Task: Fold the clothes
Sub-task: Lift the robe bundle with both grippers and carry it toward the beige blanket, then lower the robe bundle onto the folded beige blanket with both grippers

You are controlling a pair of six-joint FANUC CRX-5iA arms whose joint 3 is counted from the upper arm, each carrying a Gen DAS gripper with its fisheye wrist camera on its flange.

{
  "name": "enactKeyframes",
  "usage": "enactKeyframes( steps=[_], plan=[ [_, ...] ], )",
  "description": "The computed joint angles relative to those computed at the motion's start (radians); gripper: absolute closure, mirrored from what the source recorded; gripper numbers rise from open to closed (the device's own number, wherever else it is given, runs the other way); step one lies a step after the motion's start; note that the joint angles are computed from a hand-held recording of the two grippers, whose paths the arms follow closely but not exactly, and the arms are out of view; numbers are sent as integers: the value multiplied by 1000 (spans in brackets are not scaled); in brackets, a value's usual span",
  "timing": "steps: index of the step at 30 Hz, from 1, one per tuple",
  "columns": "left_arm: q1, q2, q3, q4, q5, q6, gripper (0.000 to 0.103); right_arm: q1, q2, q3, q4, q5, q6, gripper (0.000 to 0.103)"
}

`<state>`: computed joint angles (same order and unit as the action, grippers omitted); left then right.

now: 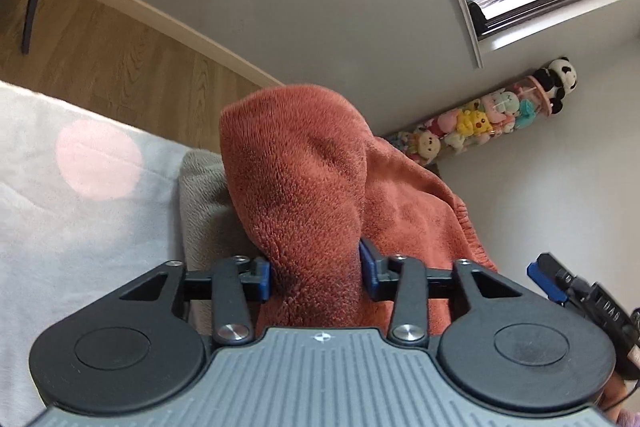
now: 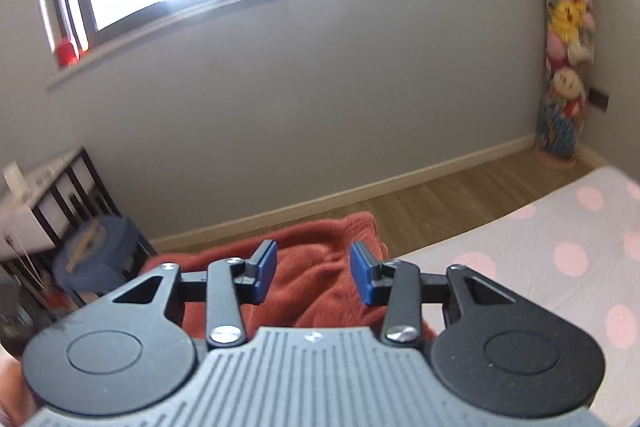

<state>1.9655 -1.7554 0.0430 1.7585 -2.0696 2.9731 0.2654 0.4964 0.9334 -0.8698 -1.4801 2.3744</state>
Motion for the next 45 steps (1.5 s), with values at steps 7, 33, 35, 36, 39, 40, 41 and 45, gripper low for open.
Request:
enactKeyframes(
  steps=[7,33,35,36,39,40,41,45],
  plan=[
    [-89,51,64,-218,26,-225,62,15,-39,-210,114,196,-179,69],
    [48,108,122,-16,-97,-616,62,-68,-13,-187,-73,198,-273,72],
    [27,157,213,-5,-58,-611,61,-66,-62,-239,-82,209,-140,72],
    [21,182,261,22,-37,-595,61,-64,-90,-272,-86,213,-68,72],
    [17,239,402,134,22,-541,61,-60,-175,-382,-88,240,148,71],
    [21,262,465,174,34,-530,61,-55,-193,-411,-81,255,201,70],
    [25,287,534,211,44,-518,61,-50,-198,-426,-72,260,230,69],
    [60,310,667,340,33,-406,63,-36,-164,-439,-32,287,265,65]
  ],
)
